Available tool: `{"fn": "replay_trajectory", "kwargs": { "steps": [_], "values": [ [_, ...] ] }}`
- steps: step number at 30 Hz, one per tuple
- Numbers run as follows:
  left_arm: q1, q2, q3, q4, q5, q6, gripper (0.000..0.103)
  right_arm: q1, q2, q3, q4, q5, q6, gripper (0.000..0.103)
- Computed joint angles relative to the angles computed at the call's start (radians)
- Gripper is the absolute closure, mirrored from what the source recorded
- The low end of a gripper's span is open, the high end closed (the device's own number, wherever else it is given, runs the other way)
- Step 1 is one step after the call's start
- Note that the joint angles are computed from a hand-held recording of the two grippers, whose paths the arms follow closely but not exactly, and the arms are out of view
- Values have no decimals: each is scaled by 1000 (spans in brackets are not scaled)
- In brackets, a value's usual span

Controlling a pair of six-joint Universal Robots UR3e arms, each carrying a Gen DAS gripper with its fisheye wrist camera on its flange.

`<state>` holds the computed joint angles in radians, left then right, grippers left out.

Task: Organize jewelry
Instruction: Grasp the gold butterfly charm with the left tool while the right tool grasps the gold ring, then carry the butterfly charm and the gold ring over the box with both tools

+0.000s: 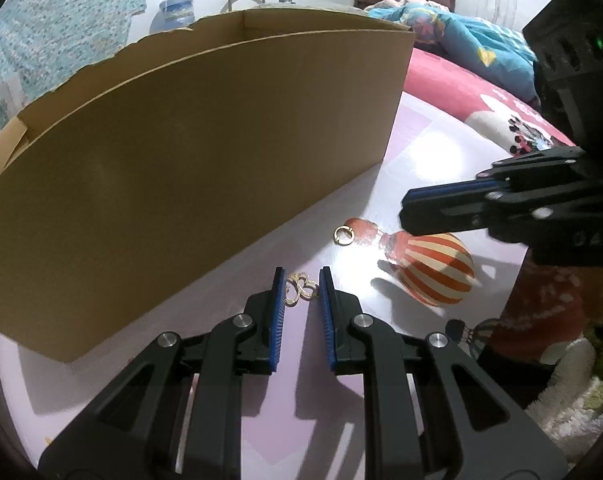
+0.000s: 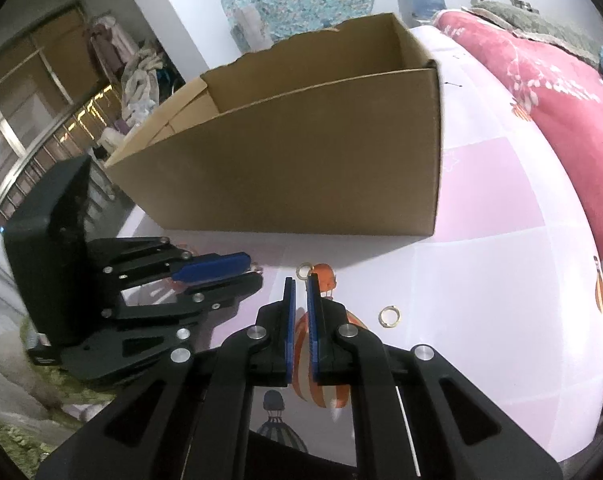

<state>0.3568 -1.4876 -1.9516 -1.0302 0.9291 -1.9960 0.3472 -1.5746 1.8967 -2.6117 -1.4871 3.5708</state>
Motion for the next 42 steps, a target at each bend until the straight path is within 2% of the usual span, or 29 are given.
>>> {"fn": "replay_trajectory", "kwargs": {
  "steps": [1, 2, 9, 19, 21, 37, 39, 42],
  "values": [
    [12, 12, -6, -10, -4, 0, 87, 22, 26, -32, 13, -33, -4, 76],
    [18, 17, -7, -17, -6, 0, 87, 36, 45, -54, 20, -55, -9, 67],
    [79, 59, -14, -86, -34, 9, 87, 102, 178, -209, 93, -173, -58, 67],
    [119, 49, 7, -137, -39, 31, 87, 133, 274, -313, 157, -261, -68, 86],
    [122, 47, 13, -142, -42, 30, 87, 126, 269, -307, 153, -247, -65, 91],
    [171, 84, 41, -213, -81, 48, 87, 119, 219, -259, 123, -229, -56, 93],
    [189, 106, 46, -249, -94, 64, 87, 126, 203, -260, 130, -236, -58, 93],
    [241, 163, 81, -370, -139, 129, 87, 134, 155, -256, 138, -237, -65, 93]
  ]
}}
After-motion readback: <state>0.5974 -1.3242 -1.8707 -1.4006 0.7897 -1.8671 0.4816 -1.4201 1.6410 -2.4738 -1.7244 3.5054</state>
